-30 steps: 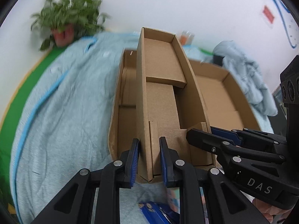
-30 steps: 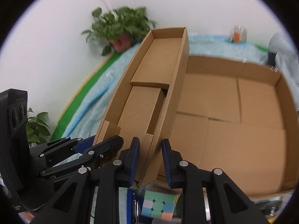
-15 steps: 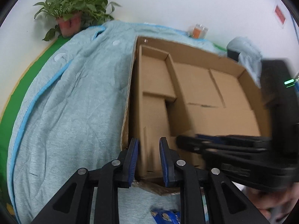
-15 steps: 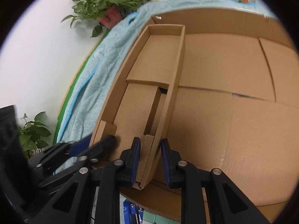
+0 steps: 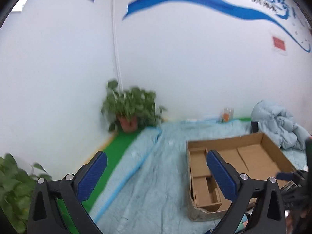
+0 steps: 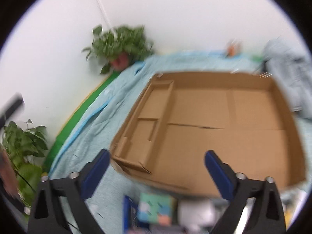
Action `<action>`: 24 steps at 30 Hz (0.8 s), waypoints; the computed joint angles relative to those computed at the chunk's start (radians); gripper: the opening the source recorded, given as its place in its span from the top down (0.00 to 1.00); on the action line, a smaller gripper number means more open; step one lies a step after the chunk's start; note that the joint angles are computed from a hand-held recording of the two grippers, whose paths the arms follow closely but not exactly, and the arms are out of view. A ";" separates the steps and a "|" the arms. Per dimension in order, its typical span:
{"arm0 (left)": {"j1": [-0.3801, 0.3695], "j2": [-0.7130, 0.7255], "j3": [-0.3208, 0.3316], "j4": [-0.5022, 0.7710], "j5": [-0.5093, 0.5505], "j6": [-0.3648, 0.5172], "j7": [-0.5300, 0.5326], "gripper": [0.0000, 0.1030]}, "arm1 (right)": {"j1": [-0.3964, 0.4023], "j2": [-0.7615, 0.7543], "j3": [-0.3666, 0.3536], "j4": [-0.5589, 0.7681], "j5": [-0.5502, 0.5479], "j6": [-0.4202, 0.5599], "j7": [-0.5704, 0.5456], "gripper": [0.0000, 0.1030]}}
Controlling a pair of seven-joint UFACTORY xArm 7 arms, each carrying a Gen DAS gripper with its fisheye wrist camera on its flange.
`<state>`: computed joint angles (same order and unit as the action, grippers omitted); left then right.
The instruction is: Organize rigid objects
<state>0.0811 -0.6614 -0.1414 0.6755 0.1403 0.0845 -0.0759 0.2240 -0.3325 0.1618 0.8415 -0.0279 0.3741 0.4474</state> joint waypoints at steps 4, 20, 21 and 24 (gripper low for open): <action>-0.096 -0.186 0.044 -0.150 -0.011 0.001 0.056 0.00 | -0.049 -0.338 0.110 -0.223 -0.123 0.096 0.161 0.00; -0.590 -0.829 -0.114 -0.617 -0.256 0.598 -0.210 0.00 | 0.175 -0.883 0.201 -0.523 -0.095 0.484 0.234 0.00; -0.595 -0.809 -0.112 -0.612 -0.248 0.587 -0.224 0.00 | 0.185 -0.884 0.193 -0.532 -0.089 0.467 0.226 0.00; -0.591 -0.687 -0.067 -0.577 -0.231 0.528 -0.228 0.00 | 0.189 -0.871 0.197 -0.542 -0.081 0.439 0.225 0.00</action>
<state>-0.5099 -1.3481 -0.2085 0.0982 -0.0908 0.6128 -0.3044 0.4127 -1.2036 0.3592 0.2993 -0.1089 0.8127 0.6720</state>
